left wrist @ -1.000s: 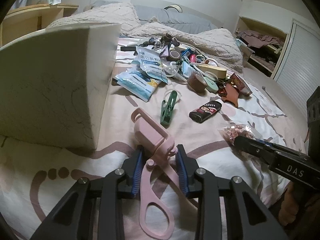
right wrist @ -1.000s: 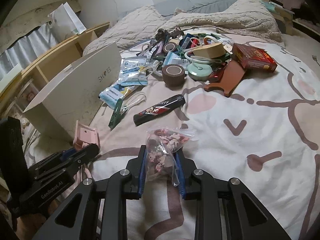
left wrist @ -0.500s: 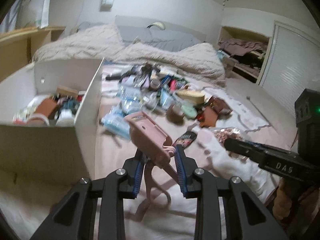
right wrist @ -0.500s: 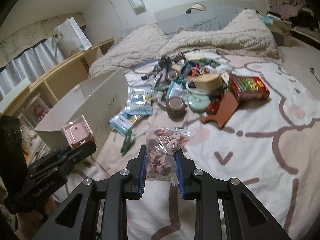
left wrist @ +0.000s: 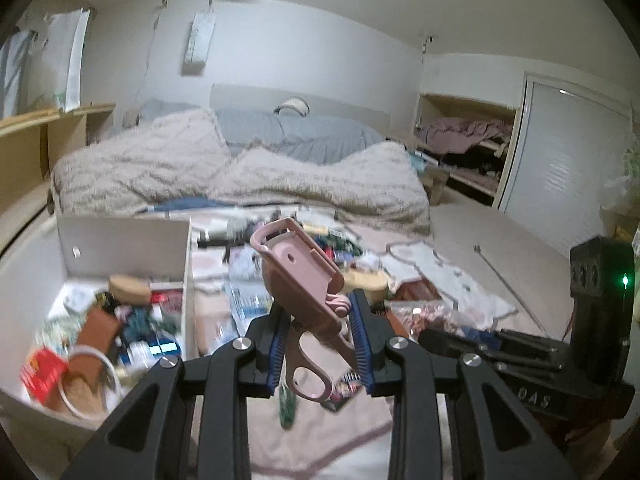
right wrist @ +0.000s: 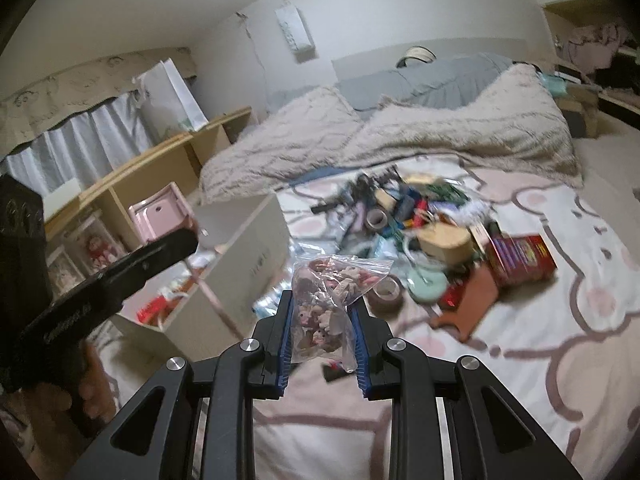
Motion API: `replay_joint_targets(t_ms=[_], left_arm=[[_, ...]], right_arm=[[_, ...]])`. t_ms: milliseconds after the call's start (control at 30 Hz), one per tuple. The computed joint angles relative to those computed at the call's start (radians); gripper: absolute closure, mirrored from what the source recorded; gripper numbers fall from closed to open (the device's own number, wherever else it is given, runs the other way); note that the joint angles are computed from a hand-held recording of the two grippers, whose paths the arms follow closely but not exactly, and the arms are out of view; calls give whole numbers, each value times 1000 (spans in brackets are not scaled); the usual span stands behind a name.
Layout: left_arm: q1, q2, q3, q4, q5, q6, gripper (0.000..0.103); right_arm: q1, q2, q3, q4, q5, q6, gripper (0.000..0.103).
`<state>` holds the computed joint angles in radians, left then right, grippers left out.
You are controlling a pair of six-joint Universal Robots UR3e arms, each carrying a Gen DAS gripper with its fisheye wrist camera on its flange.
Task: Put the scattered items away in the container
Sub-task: 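Carry the scissors in the left gripper while the right carries the bag over the box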
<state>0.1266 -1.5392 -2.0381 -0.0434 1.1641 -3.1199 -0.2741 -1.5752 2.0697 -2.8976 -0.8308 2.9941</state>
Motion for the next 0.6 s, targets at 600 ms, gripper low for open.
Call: replay_joint_targets(t_ms=[600], left_arm=[[345,58,41,-88,-145,75,73]], right_arm=[[220,155,-306,31,-68,54,76]])
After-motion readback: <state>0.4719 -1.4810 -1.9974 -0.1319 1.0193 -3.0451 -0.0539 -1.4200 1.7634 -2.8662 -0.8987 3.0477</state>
